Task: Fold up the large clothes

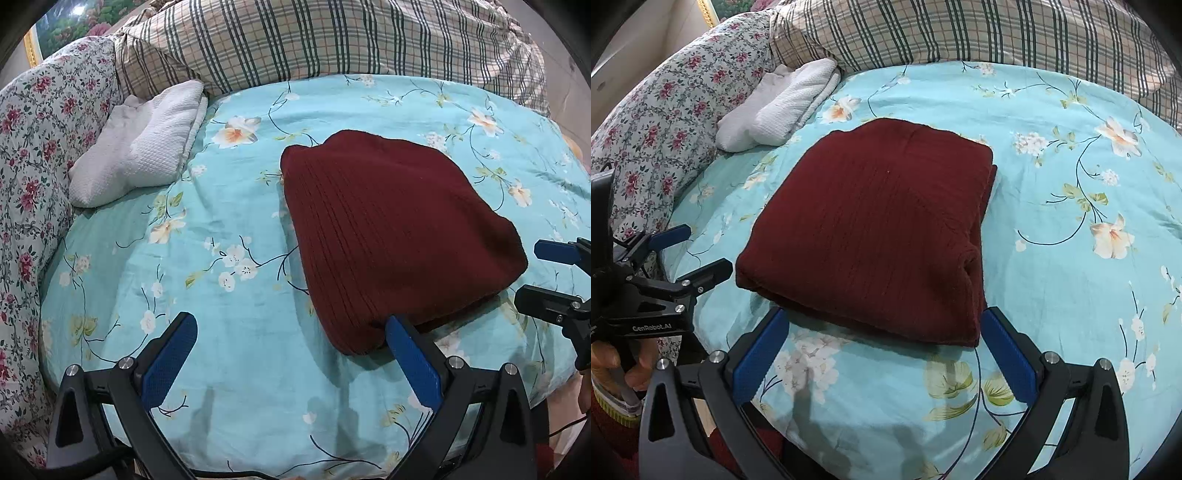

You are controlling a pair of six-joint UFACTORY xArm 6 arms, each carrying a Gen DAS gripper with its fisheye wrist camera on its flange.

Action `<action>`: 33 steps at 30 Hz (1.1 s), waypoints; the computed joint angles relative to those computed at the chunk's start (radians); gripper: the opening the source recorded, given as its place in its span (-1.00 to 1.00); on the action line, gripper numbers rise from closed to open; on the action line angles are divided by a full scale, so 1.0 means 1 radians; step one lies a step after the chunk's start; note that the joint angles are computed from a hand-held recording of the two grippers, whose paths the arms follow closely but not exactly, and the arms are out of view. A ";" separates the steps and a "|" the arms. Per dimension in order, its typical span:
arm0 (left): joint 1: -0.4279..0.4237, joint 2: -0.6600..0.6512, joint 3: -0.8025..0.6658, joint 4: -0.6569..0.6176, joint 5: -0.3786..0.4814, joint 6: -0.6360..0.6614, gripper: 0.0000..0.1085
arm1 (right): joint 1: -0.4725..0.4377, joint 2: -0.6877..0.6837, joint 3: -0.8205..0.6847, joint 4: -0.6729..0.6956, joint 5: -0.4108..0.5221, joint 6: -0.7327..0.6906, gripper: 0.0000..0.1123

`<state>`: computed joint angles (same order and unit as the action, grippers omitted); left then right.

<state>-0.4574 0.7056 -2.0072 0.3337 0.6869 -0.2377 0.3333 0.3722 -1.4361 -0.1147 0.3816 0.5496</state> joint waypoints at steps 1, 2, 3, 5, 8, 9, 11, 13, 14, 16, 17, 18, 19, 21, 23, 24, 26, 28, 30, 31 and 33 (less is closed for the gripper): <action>0.000 0.001 -0.004 0.003 0.002 -0.002 0.88 | 0.000 0.001 -0.001 0.000 0.002 0.001 0.83; -0.001 0.000 -0.001 0.005 -0.001 -0.006 0.88 | -0.001 0.001 0.000 0.002 0.001 -0.001 0.83; -0.001 0.000 -0.001 0.003 -0.002 -0.005 0.88 | -0.001 0.001 0.001 0.005 0.000 -0.002 0.83; -0.001 -0.003 0.002 -0.001 -0.005 -0.002 0.88 | -0.001 -0.002 0.005 0.010 -0.003 -0.009 0.83; -0.003 -0.012 0.014 0.009 -0.013 -0.005 0.88 | 0.002 -0.009 0.011 0.001 -0.007 0.000 0.83; -0.003 -0.016 0.019 0.011 -0.016 -0.006 0.88 | 0.003 -0.011 0.013 0.003 -0.010 -0.001 0.83; -0.003 -0.024 0.029 0.009 -0.020 -0.006 0.88 | 0.003 -0.016 0.018 0.002 -0.013 -0.003 0.83; -0.005 -0.033 0.043 0.010 -0.027 -0.007 0.88 | 0.004 -0.022 0.022 0.001 -0.016 -0.002 0.83; -0.005 -0.037 0.049 0.012 -0.029 -0.009 0.88 | 0.004 -0.024 0.023 0.002 -0.016 -0.005 0.83; -0.005 -0.041 0.056 0.011 -0.032 -0.006 0.88 | 0.006 -0.028 0.027 -0.007 -0.017 0.004 0.83; -0.005 -0.045 0.061 0.010 -0.035 -0.006 0.88 | 0.007 -0.029 0.027 -0.010 -0.017 0.005 0.83; -0.005 -0.047 0.063 0.010 -0.037 -0.005 0.88 | 0.007 -0.031 0.028 -0.012 -0.016 0.006 0.83; -0.005 -0.051 0.068 0.012 -0.039 -0.006 0.88 | 0.007 -0.032 0.029 -0.015 -0.016 0.009 0.83; -0.005 -0.057 0.077 0.014 -0.043 -0.010 0.88 | 0.009 -0.036 0.031 -0.021 -0.017 0.016 0.83; -0.004 -0.060 0.082 0.010 -0.046 -0.008 0.88 | 0.010 -0.038 0.031 -0.029 -0.015 0.022 0.83; -0.003 -0.063 0.085 0.012 -0.048 -0.009 0.88 | 0.010 -0.038 0.030 -0.028 -0.014 0.020 0.83; -0.002 -0.065 0.087 0.009 -0.051 -0.007 0.88 | 0.009 -0.038 0.031 -0.023 -0.015 0.014 0.83; -0.001 -0.071 0.094 0.008 -0.055 -0.008 0.88 | 0.010 -0.040 0.032 -0.027 -0.015 0.017 0.83; 0.000 -0.078 0.105 0.007 -0.062 -0.006 0.88 | 0.010 -0.042 0.033 -0.028 -0.016 0.018 0.83; -0.001 -0.082 0.111 0.008 -0.066 -0.007 0.88 | 0.011 -0.044 0.035 -0.030 -0.016 0.019 0.83; -0.002 -0.087 0.119 0.011 -0.071 -0.009 0.88 | 0.012 -0.048 0.037 -0.036 -0.016 0.022 0.83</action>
